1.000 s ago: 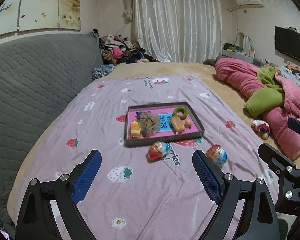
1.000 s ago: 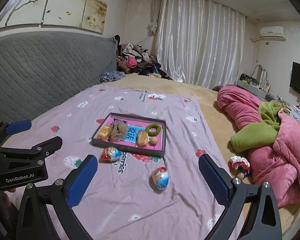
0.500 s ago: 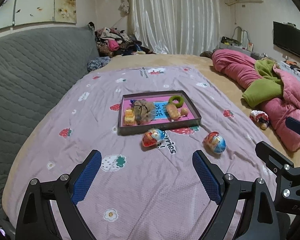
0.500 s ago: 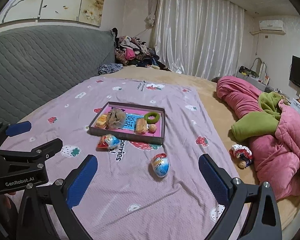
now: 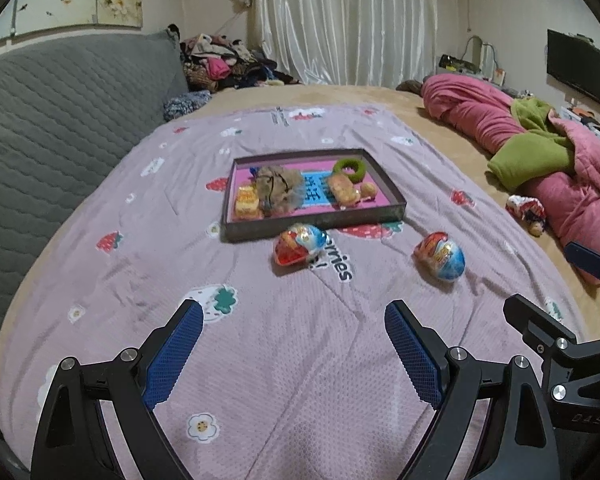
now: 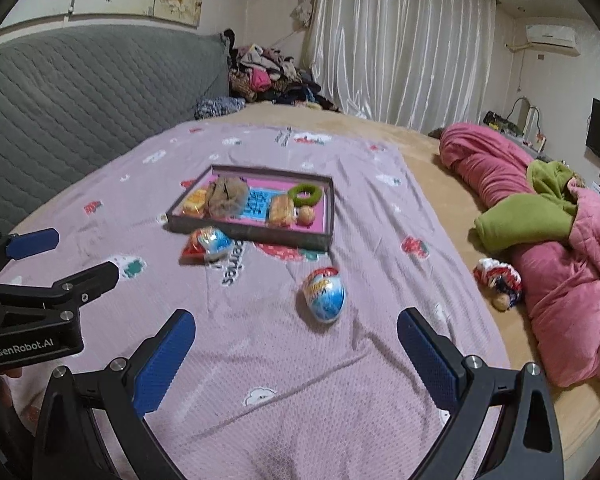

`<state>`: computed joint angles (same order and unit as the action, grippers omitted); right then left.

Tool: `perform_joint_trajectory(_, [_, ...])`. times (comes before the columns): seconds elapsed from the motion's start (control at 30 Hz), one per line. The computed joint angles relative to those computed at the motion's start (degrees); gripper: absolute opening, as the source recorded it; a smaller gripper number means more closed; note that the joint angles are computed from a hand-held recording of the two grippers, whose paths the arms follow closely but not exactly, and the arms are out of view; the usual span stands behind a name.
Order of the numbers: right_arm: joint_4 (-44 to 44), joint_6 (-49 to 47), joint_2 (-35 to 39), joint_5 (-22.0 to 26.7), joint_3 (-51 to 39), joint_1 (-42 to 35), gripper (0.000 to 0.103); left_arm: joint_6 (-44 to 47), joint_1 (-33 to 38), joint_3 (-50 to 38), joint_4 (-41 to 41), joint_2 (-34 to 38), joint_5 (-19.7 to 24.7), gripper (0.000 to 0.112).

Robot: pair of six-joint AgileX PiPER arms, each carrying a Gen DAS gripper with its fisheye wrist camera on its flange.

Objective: Organize objects
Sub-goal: 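Withdraw both open tools back from the tray toward the chocolate eggs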

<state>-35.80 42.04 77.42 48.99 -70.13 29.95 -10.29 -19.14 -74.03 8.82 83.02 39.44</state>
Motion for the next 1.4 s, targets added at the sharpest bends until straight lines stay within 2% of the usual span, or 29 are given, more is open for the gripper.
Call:
perform_joint_trajectory(0.63, [5.50,-5.12,7.51,-8.83,1.34,-7.97,0.102,6.27,2.27,-2.66,-6.35,10.76,-5.68,0.093])
perform_joint_trajectory(0.93, [7.26,-8.97,13.51,-13.27,-0.52,-11.92,0.102,8.60,3.03,-8.85,-8.45,18.85,-6.20,0.093])
perform_joint_trajectory(1.13, [12.57,-14.04,17.25,-17.11,-2.41,-15.62,0.102,9.55,3.35,-14.08,-8.95,24.43,-5.67,0.093])
perform_joint_trajectory(1.4, [13.23,-16.15,22.42,-17.62,-5.60,-18.03,0.102,10.36,3.46,-22.86,-8.60,32.35,-4.28,0.093])
